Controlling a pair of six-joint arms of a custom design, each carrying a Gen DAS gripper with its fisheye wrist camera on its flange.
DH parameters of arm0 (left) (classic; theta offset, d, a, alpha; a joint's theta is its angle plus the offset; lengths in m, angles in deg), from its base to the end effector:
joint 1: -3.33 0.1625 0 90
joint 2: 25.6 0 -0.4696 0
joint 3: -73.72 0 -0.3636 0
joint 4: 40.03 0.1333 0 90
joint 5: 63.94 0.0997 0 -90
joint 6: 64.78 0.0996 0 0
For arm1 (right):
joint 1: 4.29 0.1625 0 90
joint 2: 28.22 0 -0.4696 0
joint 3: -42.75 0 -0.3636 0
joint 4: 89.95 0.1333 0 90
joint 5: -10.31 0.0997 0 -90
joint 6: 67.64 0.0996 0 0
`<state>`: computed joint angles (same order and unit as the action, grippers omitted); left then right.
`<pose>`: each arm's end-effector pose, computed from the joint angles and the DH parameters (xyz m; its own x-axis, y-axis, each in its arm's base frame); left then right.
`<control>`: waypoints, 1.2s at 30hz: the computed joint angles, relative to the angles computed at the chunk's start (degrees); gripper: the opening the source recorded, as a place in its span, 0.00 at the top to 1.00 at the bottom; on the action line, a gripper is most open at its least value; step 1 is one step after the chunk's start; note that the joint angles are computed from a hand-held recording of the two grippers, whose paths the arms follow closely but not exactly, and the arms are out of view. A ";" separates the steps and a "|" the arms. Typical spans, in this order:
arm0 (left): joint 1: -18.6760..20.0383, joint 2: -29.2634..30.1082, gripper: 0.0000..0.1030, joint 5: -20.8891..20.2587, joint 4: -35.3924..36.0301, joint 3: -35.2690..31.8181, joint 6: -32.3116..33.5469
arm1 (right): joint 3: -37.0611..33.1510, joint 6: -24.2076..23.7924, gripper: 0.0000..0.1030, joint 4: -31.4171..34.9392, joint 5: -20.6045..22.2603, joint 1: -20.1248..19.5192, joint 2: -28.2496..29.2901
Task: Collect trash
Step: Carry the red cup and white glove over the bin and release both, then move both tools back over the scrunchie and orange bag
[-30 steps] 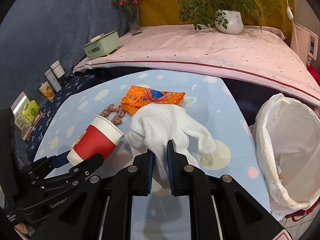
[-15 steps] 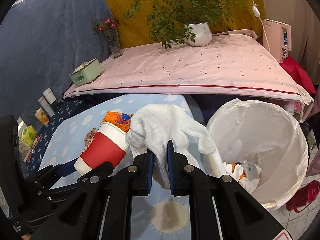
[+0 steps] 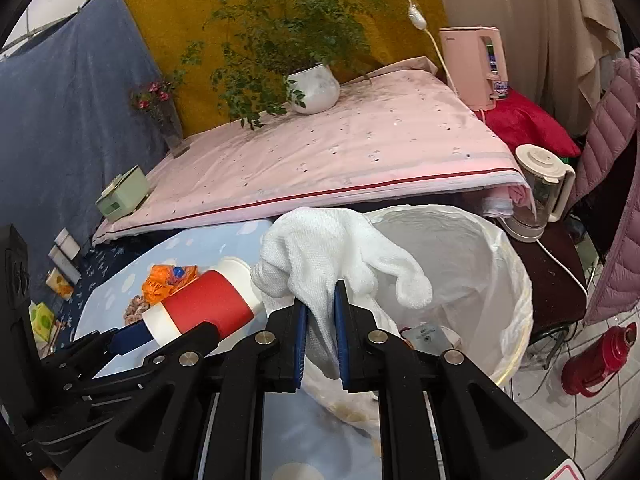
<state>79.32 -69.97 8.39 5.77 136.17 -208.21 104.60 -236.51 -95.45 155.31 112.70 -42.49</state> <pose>0.0053 -0.6543 0.2489 -0.6389 0.6002 -0.4812 0.7447 0.6395 -0.1912 0.3529 -0.5789 -0.1024 -0.8309 0.3914 0.3954 -0.1465 0.5316 -0.8342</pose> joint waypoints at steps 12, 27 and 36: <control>-3.44 4.73 0.37 0.14 1.05 -0.63 -2.62 | 11.11 2.88 0.88 -6.61 2.22 -2.45 -5.83; -3.61 5.68 0.20 -1.75 0.44 -2.82 -6.76 | 11.01 4.43 0.83 -5.26 1.00 -4.12 -5.77; -2.97 4.67 0.19 -2.75 -0.79 -2.27 -6.99 | 8.90 2.65 0.59 -5.43 2.32 -3.53 -4.49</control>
